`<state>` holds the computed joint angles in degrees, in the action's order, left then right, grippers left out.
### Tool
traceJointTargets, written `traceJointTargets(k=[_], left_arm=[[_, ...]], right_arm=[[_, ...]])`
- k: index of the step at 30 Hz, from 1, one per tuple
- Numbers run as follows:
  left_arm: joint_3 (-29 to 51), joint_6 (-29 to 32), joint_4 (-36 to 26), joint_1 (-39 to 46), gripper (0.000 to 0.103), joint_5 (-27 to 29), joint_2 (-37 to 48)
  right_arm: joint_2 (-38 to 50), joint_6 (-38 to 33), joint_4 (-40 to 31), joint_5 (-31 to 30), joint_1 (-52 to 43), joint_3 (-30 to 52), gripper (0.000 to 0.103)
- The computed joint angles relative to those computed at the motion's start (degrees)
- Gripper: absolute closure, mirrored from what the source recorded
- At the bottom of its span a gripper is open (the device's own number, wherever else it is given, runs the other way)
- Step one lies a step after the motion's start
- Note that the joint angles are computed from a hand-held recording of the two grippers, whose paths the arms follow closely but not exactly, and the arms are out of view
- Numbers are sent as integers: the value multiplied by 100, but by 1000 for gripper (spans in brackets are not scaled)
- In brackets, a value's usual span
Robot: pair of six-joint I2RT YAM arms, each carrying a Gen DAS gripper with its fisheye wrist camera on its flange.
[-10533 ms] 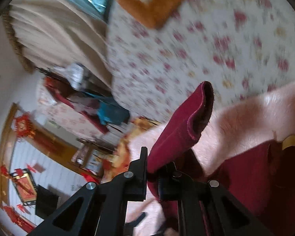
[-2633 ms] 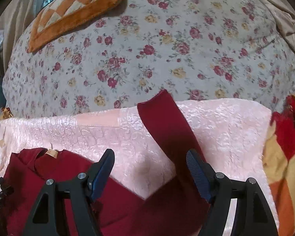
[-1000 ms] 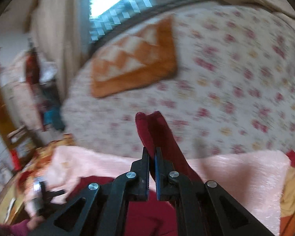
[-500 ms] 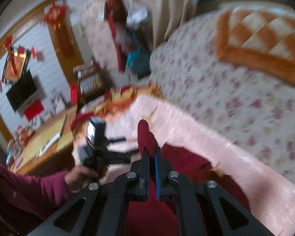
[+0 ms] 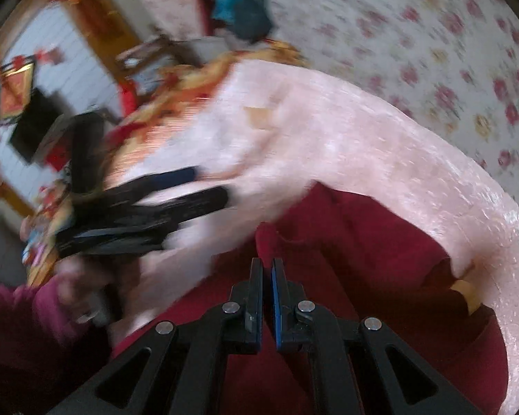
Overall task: Fold small clothes
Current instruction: 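Grasp the sleeve with the right tool and fold it over the body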
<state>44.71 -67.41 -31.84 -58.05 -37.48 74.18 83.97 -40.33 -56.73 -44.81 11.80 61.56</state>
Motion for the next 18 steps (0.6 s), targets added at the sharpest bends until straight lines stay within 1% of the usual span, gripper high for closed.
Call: traceJointTargets(k=[1,2,4,5,6,7,8,9,11,13,14,16,17,18], left_arm=[[13,-35,-45,-33,4,-27,-19],[42,-74,-109,-71,4,-65,-24],[87,-180,-217,-173,4,-174,-35],[99,-245,-266,-221,4,-244,-51],[116,-274,-296,-231,4,-261,-46],[109,-315,-320,-241,4,-265,-59],[92,-340,-335,-242,4,-255,-74],[77,-378,-357,-252,4,-255,-81],[-6,-448,-349,-233,4,-236,-149],[-98,-420,-188,-144,4,-152,-187],[-114,-387,-118,-113,4,-100,-165],[-108,-236,31,-73,4,39,-56],[-73,-192,50,-83,4,51,23],[-20,-131,68,-82,4,63,122]], right_arm=[[-202,-153,-348,-163,-52,37,99],[-411,-432,-841,-382,-154,101,99],[-801,-1250,-1996,-722,-261,287,99],[-989,-1816,-2667,-824,-263,422,99],[-1133,-1982,-2813,-813,-171,447,99],[-1337,-1823,-2624,-678,-20,388,99],[-1484,-1134,-1984,-257,285,233,99],[-1405,-773,-1661,-60,414,161,99],[-988,-35,-787,284,587,-105,99],[-461,576,406,898,830,-408,99],[-136,780,824,1021,875,-426,99],[478,1082,1511,1307,874,-351,99],[720,1223,1713,1370,851,-266,99],[1041,1324,2057,1569,875,-171,99]])
